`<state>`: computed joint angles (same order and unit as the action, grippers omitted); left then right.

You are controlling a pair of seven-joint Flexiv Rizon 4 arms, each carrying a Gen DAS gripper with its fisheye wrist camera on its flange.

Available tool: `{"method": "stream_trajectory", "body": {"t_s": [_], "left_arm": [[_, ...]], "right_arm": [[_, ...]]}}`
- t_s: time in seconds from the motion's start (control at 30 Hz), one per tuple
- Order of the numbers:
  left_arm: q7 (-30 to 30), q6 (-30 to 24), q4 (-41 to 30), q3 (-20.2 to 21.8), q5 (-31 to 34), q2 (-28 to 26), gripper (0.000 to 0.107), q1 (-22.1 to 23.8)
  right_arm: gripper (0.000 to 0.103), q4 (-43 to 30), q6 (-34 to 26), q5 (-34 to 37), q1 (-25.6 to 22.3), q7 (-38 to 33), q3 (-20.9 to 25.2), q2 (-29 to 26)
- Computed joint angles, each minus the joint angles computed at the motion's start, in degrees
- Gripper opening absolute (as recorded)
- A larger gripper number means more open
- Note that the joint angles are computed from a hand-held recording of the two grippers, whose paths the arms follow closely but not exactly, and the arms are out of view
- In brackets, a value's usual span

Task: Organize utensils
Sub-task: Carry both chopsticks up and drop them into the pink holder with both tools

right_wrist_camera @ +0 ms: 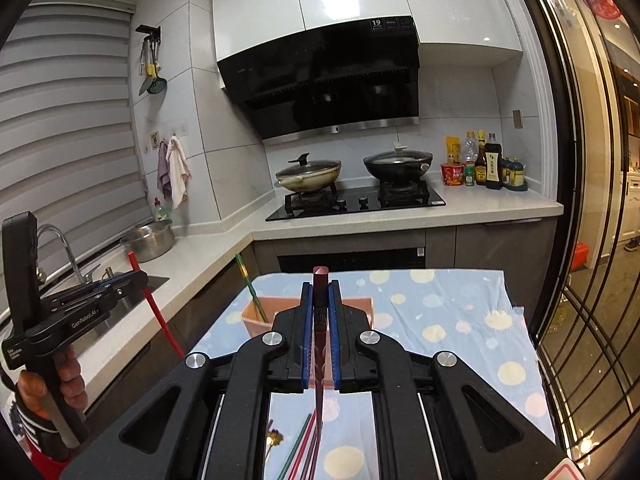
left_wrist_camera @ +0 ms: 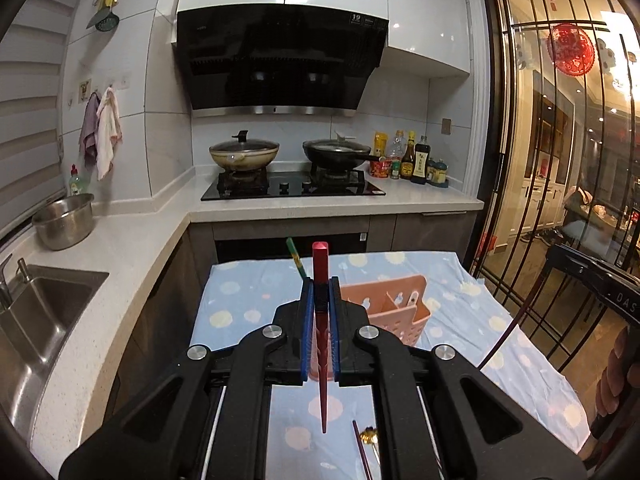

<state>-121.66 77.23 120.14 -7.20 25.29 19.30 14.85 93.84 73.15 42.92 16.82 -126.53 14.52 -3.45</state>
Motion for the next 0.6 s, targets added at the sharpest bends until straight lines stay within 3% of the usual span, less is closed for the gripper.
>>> {"method": "stream_trajectory", "body": {"t_s": [0.27, 0.6], "left_arm": [[0.52, 1.43, -11.66, -0.87, 1.81, -6.12, 0.007, 0.52], [2.87, 3.66, -21.35, 4.19, -1.22, -16.99, 0.007, -6.12]], "right_arm": [[0.007, -10.84, 4.52, -10.06, 2.09, 8.55, 0.82, -8.08], [0.007, -20.32, 3.98, -21.48, 2.33, 19.05, 3.62, -18.15]]}}
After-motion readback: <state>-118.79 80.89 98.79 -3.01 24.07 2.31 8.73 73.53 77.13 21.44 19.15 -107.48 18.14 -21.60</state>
